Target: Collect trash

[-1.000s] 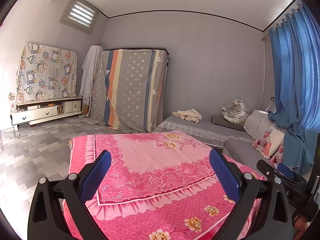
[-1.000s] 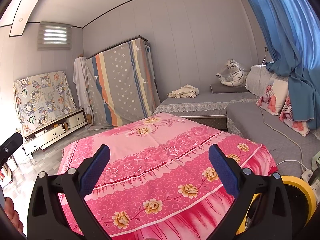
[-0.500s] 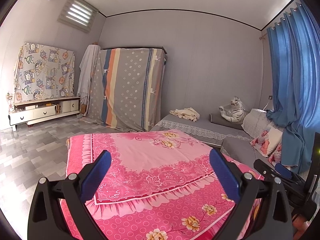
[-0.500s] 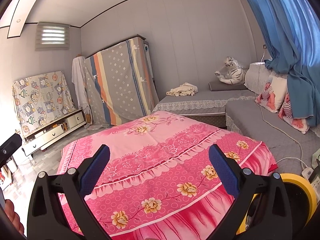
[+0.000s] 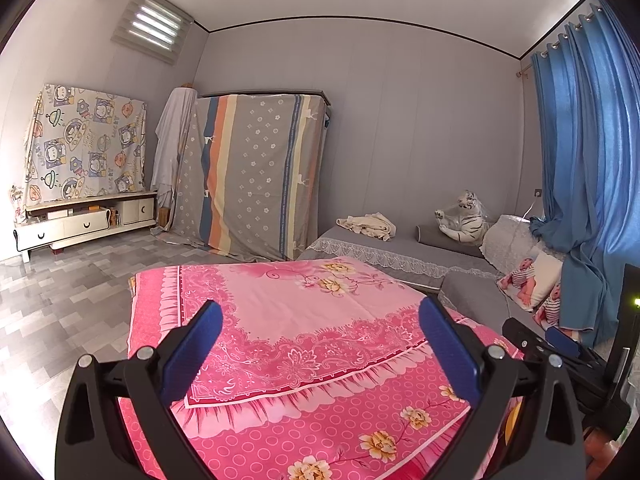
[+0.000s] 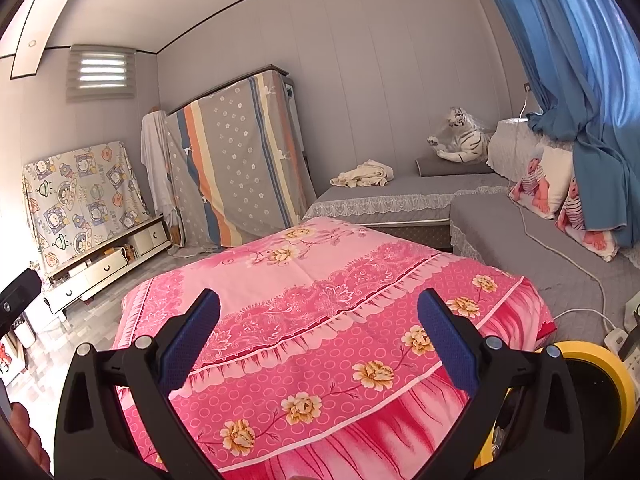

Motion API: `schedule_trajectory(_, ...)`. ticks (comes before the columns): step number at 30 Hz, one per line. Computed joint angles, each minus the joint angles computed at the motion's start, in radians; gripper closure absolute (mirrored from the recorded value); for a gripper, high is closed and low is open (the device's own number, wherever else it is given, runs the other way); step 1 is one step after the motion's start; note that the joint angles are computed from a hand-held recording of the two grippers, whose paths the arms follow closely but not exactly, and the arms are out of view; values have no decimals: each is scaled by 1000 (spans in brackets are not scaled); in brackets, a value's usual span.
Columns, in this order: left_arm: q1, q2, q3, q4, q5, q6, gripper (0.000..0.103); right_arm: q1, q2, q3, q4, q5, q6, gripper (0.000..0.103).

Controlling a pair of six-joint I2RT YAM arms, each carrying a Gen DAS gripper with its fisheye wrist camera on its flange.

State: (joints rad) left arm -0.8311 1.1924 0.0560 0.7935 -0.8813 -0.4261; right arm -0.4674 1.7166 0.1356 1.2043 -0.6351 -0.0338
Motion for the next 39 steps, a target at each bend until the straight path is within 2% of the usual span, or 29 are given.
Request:
schedule_trajectory(21, 0, 8, 0, 5, 8, -4, 8, -2, -1, 5, -15, 3, 0, 9)
schedule_trajectory(39, -3, 64, -5, 68, 4, 6, 8, 3, 29, 9, 4, 6, 2, 9)
